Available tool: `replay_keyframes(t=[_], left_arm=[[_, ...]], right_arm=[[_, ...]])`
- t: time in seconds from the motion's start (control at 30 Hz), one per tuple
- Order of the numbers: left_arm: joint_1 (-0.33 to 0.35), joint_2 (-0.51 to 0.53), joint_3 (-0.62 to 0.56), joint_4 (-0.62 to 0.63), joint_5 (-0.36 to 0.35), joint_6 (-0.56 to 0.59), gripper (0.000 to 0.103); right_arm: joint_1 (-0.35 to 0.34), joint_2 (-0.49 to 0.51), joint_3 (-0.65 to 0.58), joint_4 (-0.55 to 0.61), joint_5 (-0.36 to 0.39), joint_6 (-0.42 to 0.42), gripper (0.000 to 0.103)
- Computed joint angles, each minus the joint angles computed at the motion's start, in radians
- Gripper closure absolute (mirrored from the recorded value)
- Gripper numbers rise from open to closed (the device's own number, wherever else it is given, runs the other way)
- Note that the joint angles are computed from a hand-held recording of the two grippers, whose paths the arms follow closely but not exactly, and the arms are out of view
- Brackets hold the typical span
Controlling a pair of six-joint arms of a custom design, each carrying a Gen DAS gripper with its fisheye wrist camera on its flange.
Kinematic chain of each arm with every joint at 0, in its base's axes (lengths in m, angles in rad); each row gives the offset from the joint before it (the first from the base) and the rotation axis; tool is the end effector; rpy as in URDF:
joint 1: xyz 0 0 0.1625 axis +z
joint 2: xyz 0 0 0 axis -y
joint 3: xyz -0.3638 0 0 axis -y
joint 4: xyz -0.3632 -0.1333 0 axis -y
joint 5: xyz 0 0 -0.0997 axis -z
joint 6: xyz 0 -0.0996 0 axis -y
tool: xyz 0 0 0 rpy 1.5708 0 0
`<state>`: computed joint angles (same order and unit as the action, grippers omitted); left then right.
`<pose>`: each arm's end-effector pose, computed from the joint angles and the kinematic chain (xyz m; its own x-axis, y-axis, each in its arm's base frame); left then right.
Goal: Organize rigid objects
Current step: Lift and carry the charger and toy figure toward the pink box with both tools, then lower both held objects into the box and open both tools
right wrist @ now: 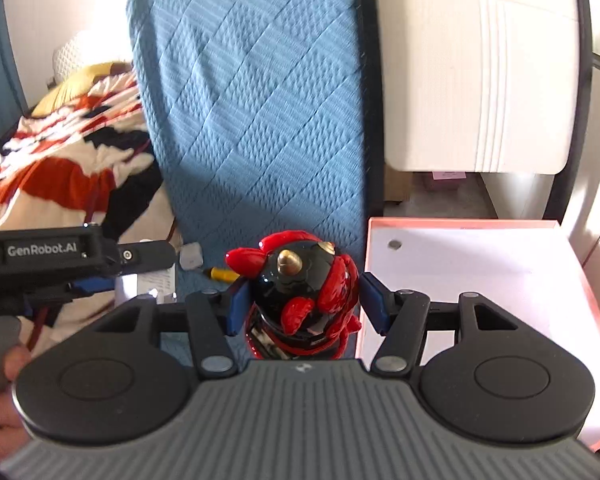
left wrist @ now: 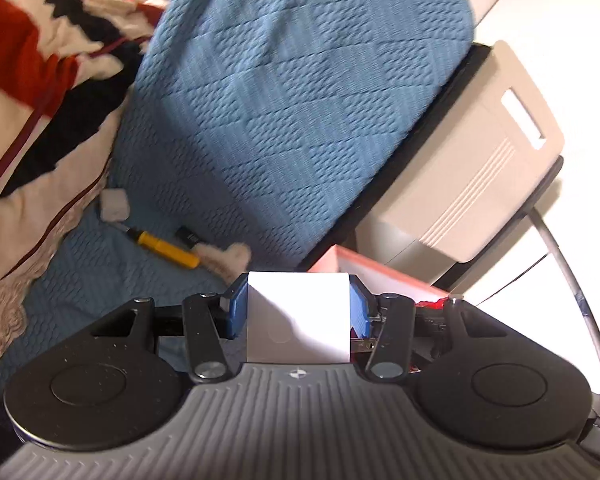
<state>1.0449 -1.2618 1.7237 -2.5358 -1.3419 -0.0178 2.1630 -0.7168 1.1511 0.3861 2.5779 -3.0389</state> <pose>-0.1512 -0.5711 0.3103 -0.9049 0.3807 -0.1902 0.4237 0.7646 -0.4856 0.3573 -0.4431 0.1418 -0.8029 0.2413 0.5451 -0.3277 0.5852 -0.7417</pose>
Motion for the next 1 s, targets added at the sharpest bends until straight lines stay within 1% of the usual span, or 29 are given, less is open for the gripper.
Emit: replay_keyframes(t=[0.17, 0.23, 0.33, 0.47, 0.57, 0.67, 0.87, 0.93, 1.0], left_arm=[[-0.047, 0.028, -0.013, -0.013, -0.017, -0.038, 0.047], [-0.064, 0.041, -0.018, -0.014, -0.026, -0.051, 0.047], [-0.095, 0.054, -0.004, -0.033, -0.022, -0.047, 0.047], [-0.112, 0.074, 0.021, -0.05, -0.037, -0.058, 0.047], [-0.122, 0.086, 0.049, -0.062, -0.042, -0.062, 0.047], [-0.134, 0.096, 0.091, -0.09, -0.036, -0.067, 0.047], [-0.146, 0.144, 0.14, -0.129, -0.022, -0.051, 0.047], [-0.147, 0.165, 0.158, -0.156, -0.01, -0.038, 0.047], [-0.153, 0.189, 0.174, -0.176, 0.02, -0.031, 0.047]], right_arm=[[-0.001, -0.065, 0.034, -0.021, 0.015, -0.014, 0.042], [-0.003, -0.085, 0.045, -0.011, 0.026, 0.004, 0.042], [-0.006, -0.121, 0.076, -0.011, 0.041, 0.006, 0.042], [-0.023, -0.165, 0.121, 0.0, 0.05, 0.027, 0.042], [-0.039, -0.203, 0.179, -0.011, 0.058, 0.033, 0.042], [-0.064, -0.229, 0.231, 0.001, 0.055, 0.078, 0.042], [-0.12, -0.284, 0.351, -0.005, 0.037, 0.124, 0.042], [-0.146, -0.309, 0.395, -0.023, 0.019, 0.122, 0.042], [-0.173, -0.329, 0.439, -0.056, 0.006, 0.101, 0.042]])
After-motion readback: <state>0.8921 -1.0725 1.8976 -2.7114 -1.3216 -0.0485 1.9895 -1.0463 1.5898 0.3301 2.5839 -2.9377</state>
